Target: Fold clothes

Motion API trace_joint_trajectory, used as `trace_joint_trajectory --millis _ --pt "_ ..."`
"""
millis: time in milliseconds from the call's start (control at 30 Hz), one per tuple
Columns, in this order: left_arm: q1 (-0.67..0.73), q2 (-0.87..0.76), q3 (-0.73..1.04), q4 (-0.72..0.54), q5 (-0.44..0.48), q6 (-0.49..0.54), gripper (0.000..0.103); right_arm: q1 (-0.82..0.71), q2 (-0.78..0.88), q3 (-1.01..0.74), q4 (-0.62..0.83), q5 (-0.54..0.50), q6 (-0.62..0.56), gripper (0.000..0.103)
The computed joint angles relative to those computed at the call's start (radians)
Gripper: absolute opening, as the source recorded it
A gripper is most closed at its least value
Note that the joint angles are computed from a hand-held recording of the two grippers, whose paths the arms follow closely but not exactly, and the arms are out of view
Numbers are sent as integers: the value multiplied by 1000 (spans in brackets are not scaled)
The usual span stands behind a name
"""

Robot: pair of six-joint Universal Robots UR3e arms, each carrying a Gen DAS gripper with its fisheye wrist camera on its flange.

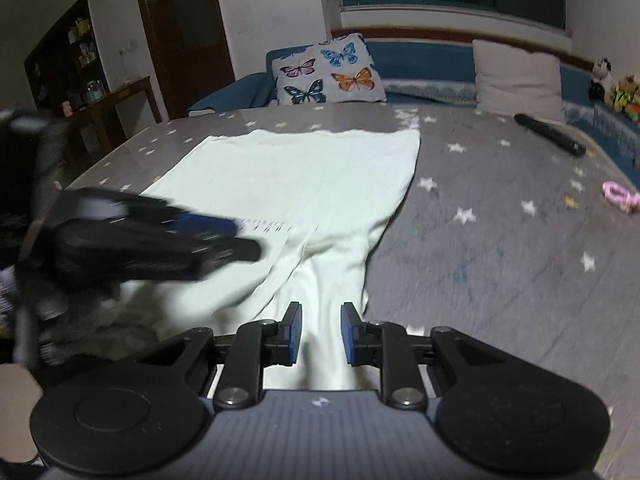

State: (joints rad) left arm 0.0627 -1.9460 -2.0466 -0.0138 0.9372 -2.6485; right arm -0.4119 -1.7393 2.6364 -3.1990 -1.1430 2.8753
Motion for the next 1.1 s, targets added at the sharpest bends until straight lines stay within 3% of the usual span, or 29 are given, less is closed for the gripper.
trace_joint_trajectory --millis 267,400,767,933,1100 --pt "253 199 -233 -13 -63 92 50 218 339 -191 -164 -205 19 20" --pt "395 290 -323 -43 -94 128 53 319 383 -193 -250 -328 -18 20" --pt "654 400 -429 -74 -114 137 54 333 335 -223 -176 -308 -11 19" --pt "726 423 -451 -84 -114 138 54 313 429 -346 -134 -314 47 19" --pt "759 408 -452 -54 -95 116 62 314 473 -398 -98 -309 65 19"
